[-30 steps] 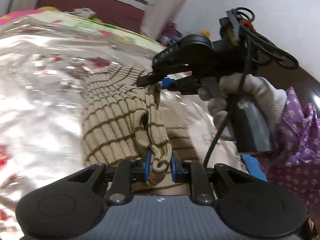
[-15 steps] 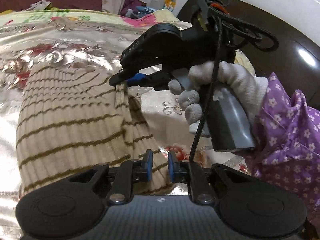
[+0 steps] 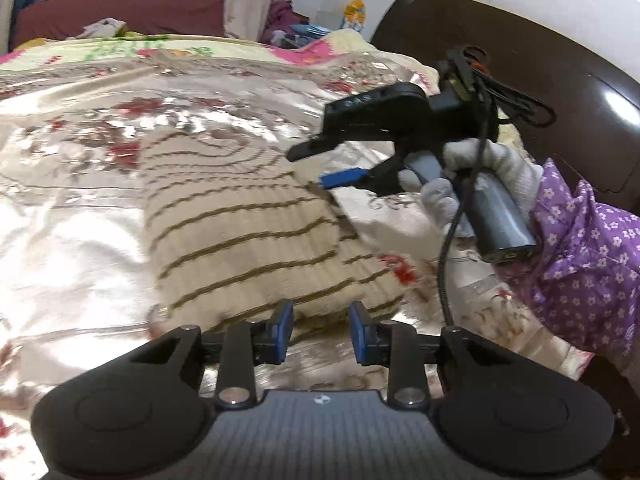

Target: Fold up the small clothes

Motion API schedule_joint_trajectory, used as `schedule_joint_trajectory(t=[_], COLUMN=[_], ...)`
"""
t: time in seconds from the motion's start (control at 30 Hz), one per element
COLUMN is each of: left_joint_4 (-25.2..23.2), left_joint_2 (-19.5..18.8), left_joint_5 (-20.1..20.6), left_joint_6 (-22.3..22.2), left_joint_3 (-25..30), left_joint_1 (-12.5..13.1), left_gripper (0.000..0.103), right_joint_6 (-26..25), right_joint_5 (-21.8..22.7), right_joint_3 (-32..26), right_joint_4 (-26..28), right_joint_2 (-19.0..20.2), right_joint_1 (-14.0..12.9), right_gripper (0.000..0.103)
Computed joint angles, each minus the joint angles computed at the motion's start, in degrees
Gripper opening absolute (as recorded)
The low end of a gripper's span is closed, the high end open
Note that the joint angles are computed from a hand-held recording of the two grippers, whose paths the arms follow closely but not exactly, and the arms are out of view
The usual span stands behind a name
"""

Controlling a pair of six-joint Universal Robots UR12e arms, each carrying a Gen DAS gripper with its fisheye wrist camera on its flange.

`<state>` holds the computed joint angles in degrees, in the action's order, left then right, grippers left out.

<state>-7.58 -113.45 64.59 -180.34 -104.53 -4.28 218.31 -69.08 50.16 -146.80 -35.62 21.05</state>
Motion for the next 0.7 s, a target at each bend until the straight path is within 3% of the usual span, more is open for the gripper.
schedule_joint_trajectory(t=[0.1, 0.2, 0.27, 0.4, 0.57, 0.63, 0.67, 0.7], left_joint_4=[-0.1, -0.4, -0.2, -0.2, -0.6, -0.6, -0.8, -0.9], left_joint_2=[0.3, 0.6, 0.6, 0.1, 0.1, 0.1, 0.1, 0.0], left_joint_5=[1.3, 1.4, 1.2, 1.7, 3.0, 3.5, 3.7, 3.8], left_joint_6=[-1.1, -1.6, -1.8, -2.9, -3.8, -3.5, -3.4, -3.3], left_joint_3=[-0.5, -0.9, -1.1, -0.8, -0.6, -0.6, -0.5, -0.4], left_joint_1=[0.4, 0.6, 0.8, 1.0, 1.2, 1.3, 1.3, 1.3], left_gripper=[0.035, 0.035, 0.036, 0.036, 0.037, 0.040, 0.040, 0.040], right_joint_6=[-0.2, -2.3, -2.0, -0.8, -1.5, -1.0, -0.8, -0.7], right_joint_5=[-1.3, -10.6, -13.5, -7.7, -1.5, -1.0, -1.7, -1.9], right_joint_3=[-1.0, -2.0, -0.5, 2.9, -1.0, -0.8, -0.1, 0.5], right_joint_4=[1.1, 3.9, 1.9, -4.1, 3.7, 3.6, 2.6, 1.4], right_joint_2=[0.3, 0.0, -0.9, -2.4, -0.1, 0.3, 0.1, -0.2], right_joint_1=[0.5, 1.8, 2.0, 1.3, 1.5, 1.7, 1.9, 1.9], right_gripper=[0.050, 0.051, 0.051, 0.050, 0.051, 0.050, 0.043, 0.022])
